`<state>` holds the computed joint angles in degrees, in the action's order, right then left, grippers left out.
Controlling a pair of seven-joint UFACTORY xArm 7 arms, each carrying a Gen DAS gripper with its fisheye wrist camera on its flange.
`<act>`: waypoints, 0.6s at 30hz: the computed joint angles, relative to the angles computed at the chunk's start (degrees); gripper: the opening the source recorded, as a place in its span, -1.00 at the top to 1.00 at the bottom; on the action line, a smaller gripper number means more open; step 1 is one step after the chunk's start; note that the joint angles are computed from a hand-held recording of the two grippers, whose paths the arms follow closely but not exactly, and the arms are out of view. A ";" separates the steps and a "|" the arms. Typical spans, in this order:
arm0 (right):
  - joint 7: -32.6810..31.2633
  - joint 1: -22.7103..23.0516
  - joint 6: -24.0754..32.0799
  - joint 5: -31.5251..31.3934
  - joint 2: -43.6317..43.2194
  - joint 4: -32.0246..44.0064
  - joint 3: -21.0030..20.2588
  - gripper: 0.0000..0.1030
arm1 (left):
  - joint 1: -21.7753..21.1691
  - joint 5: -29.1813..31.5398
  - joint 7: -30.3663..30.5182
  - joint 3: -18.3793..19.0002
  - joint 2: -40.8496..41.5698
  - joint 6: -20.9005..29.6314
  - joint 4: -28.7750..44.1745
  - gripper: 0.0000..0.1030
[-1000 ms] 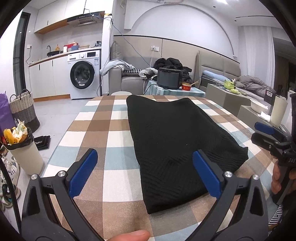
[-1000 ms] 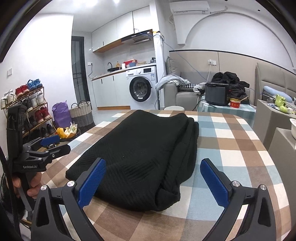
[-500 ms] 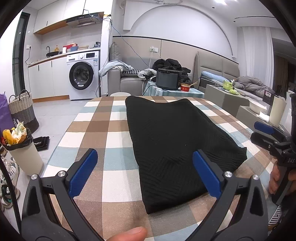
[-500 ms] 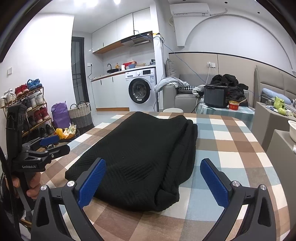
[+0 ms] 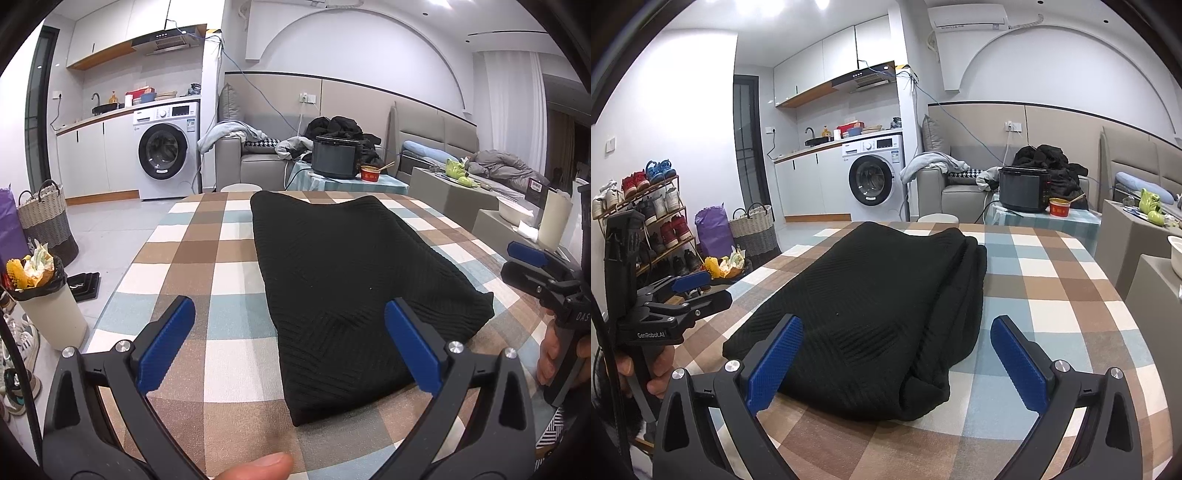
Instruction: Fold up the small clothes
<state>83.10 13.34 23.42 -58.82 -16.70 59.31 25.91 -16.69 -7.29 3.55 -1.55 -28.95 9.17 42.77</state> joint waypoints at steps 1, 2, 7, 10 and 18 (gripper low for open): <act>0.00 0.01 -0.12 -0.03 0.00 -0.02 -0.05 -1.00 | -0.12 -0.09 0.02 0.12 -0.06 0.15 0.02 -0.98; 0.05 0.02 -0.06 -0.05 0.01 0.00 -0.01 -1.00 | -0.06 -0.05 0.01 0.09 -0.04 0.17 0.06 -0.98; 0.04 0.15 0.21 -0.06 0.08 0.15 0.00 -1.00 | 0.08 0.02 -0.06 0.01 -0.16 0.20 -0.03 -0.98; 0.26 0.13 0.08 -0.36 0.16 0.11 -0.04 -1.00 | 0.07 -0.03 -0.10 0.03 -0.10 0.21 0.02 -0.98; 0.47 0.28 -0.25 -0.72 0.23 0.01 -0.09 -1.00 | -0.10 -0.19 -0.06 0.26 -0.11 0.33 -0.03 -0.98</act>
